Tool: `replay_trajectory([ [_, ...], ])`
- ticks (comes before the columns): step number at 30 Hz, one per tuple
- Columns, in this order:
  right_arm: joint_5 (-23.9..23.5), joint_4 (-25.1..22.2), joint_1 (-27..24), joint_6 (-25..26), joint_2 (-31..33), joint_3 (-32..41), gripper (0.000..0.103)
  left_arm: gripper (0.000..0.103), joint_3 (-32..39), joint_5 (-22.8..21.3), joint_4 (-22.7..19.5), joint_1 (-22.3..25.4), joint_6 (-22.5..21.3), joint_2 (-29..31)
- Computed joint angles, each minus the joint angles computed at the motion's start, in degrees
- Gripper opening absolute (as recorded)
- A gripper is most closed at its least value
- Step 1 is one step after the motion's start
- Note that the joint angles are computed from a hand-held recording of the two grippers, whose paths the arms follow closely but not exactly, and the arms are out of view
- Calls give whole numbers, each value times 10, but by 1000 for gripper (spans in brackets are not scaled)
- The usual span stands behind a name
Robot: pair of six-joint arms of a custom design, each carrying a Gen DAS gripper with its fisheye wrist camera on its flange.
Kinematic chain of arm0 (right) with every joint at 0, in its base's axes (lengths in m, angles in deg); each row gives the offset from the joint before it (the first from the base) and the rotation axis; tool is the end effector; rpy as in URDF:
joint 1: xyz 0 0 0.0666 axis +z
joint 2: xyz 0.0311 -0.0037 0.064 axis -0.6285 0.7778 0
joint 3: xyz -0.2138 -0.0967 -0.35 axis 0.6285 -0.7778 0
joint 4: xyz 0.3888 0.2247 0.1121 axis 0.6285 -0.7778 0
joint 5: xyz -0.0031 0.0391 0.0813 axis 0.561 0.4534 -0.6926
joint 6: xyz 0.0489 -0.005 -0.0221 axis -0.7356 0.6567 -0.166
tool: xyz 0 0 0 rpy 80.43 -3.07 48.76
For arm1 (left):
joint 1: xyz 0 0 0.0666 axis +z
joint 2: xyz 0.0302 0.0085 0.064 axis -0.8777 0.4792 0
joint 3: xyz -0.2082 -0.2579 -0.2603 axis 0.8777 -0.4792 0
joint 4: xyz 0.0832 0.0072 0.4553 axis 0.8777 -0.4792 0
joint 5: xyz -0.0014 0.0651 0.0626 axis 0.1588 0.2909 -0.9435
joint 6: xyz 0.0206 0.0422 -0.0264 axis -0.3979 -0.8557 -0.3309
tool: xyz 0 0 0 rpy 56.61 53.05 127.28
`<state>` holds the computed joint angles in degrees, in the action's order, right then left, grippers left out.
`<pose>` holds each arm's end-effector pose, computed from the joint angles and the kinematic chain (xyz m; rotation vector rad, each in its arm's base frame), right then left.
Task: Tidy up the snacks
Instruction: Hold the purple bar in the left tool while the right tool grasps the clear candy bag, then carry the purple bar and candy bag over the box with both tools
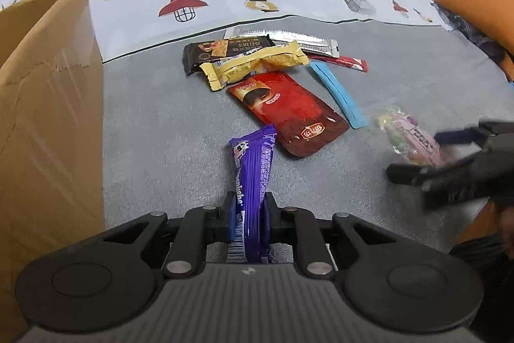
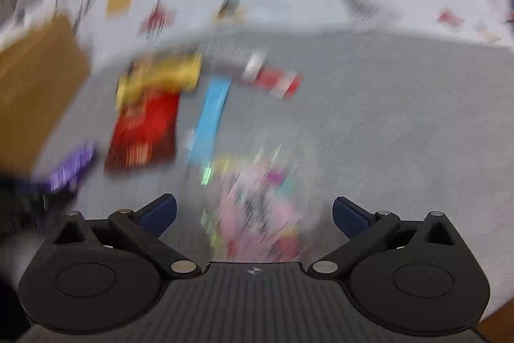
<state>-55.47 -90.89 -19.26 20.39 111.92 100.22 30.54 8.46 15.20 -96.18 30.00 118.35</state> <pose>0.2853 0.0879 0.4023 0.3031 2.4456 -0.1266 0.3837 -0.2711 0.4247 0.8606 2.3761 -0.3333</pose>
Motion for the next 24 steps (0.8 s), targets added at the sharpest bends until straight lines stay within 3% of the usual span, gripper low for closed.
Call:
replay_trajectory([
  [1,13,15,13,23,-1,-3,102,18,1,0,0,0,0,1],
  [3,-15,11,-2,12,5,6,99,18,6,0,-3,0,2,6],
  [4,-10,17,-3,14,0,7,76,18,9,-3,-7,-1,3,8],
  [5,-9,22,-5,13,-5,9,38,18,12,-6,-9,-2,6,8],
  [7,-18,21,-12,-3,-11,13,30,18,19,-12,-9,-4,3,7],
  [9,7,29,0,-6,-14,15,20,18,25,-11,-12,-5,0,4],
  [16,37,59,33,-23,-37,29,13,18,43,44,-26,12,37,-21],
  [24,126,109,146,-50,-50,67,13,18,61,56,-39,48,50,-78],
])
